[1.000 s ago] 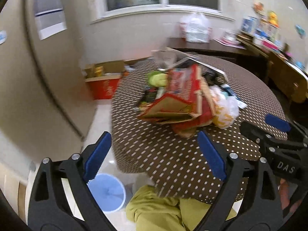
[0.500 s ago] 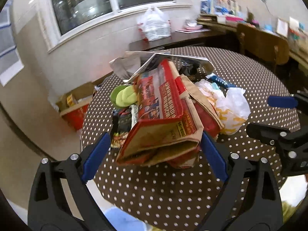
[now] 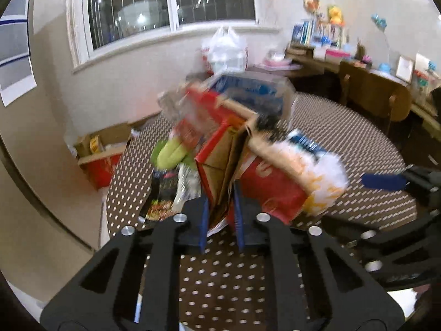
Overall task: Collect trash
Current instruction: 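Grasp the red cardboard snack box with left tool while right tool grasps white plastic bag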
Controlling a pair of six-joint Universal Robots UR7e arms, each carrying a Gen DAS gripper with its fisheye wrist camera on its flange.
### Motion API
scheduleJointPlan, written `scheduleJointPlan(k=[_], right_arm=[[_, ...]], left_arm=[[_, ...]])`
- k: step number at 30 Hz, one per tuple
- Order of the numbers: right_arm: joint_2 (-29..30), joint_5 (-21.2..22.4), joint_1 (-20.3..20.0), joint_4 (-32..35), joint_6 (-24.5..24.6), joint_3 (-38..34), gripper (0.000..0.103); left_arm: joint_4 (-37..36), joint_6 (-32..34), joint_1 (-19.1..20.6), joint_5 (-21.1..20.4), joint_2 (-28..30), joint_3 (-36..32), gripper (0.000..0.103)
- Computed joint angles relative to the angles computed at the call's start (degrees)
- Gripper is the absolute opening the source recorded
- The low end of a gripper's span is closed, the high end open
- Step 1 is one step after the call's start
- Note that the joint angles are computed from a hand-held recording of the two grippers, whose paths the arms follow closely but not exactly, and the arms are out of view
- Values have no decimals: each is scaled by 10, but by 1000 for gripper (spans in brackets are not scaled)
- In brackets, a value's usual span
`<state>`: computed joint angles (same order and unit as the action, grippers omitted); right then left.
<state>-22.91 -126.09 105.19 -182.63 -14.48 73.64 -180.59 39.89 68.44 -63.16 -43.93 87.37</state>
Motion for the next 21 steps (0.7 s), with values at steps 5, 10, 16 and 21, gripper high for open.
scheduleJointPlan(k=[5,10,16,21], right_arm=[[-14,8,-1,-22,6,20,86],[-24,19,-4,-29,8,30,86],[-13,40,-14,-17,-11,2,85],[13,70,-28,35,-11,-51,25]], left_arm=[[-47,-13,-15,-22,-18,35,6],[-41,-36,-18,-41,-37,59,6],[-50,-66,-18,-38,-54,84,6],[-52,-95,-16,-35,-64,91,6]])
